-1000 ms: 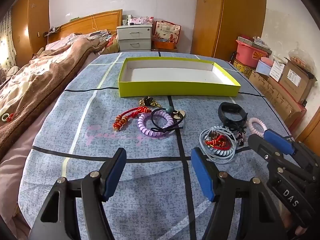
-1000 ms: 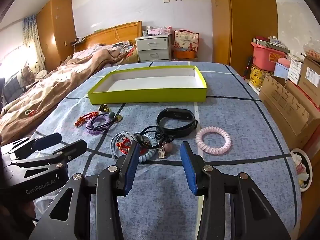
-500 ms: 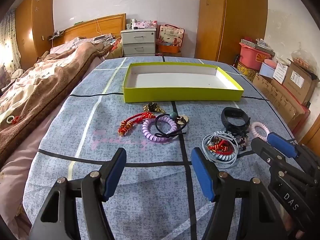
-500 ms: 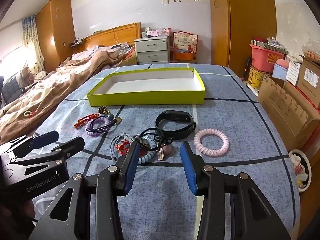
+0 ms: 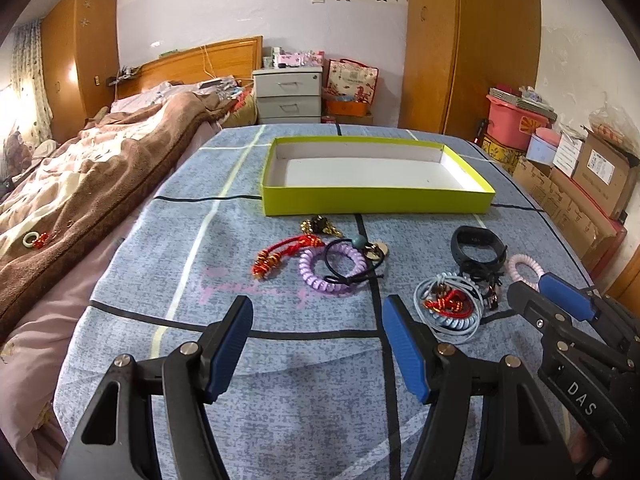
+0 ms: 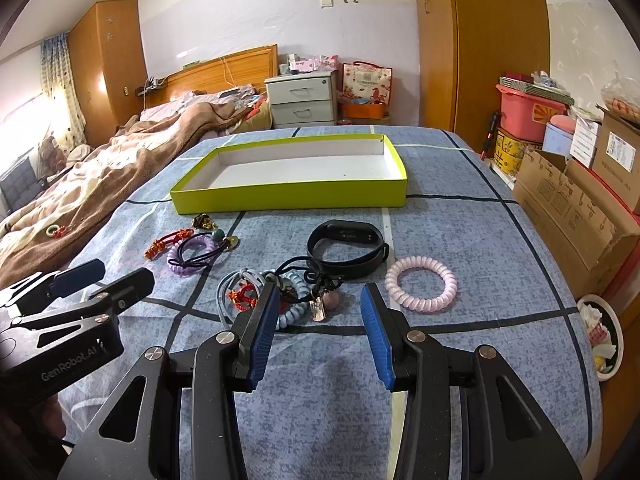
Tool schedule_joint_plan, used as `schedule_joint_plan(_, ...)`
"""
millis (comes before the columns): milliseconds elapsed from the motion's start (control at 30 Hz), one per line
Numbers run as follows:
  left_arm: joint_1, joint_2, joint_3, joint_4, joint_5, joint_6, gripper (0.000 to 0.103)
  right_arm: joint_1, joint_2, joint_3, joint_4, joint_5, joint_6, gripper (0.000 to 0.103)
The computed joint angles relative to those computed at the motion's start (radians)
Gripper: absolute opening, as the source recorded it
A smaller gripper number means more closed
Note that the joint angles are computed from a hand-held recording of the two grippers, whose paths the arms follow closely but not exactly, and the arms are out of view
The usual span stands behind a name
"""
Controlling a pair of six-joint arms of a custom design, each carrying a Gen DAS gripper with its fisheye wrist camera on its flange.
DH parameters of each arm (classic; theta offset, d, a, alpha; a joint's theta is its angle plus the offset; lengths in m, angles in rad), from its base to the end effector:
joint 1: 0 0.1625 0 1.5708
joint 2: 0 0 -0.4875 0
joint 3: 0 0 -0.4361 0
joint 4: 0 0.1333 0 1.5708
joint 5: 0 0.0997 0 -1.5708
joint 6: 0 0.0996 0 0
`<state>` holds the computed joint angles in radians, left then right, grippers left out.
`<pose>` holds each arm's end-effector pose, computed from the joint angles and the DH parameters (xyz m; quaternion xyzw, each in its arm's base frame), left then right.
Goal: Organize jewelry
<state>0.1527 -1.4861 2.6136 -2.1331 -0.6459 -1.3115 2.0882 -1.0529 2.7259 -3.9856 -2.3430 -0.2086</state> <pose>-0.2447 -0.2530 0.1503 0.1700 0.8516 -0.3683 0.3319 0.2130 -0.2453 0.1670 0.1790 -0.8556 0.3858 0.2952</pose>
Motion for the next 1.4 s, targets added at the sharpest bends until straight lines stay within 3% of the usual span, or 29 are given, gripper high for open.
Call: schedule_joint_plan(1400, 0.005, 0.004, -0.015, 0.027, -0.002, -0.014, 0.069, 0.015, 0.007, -0.003, -0.019, -0.008, -0.009, 0.043)
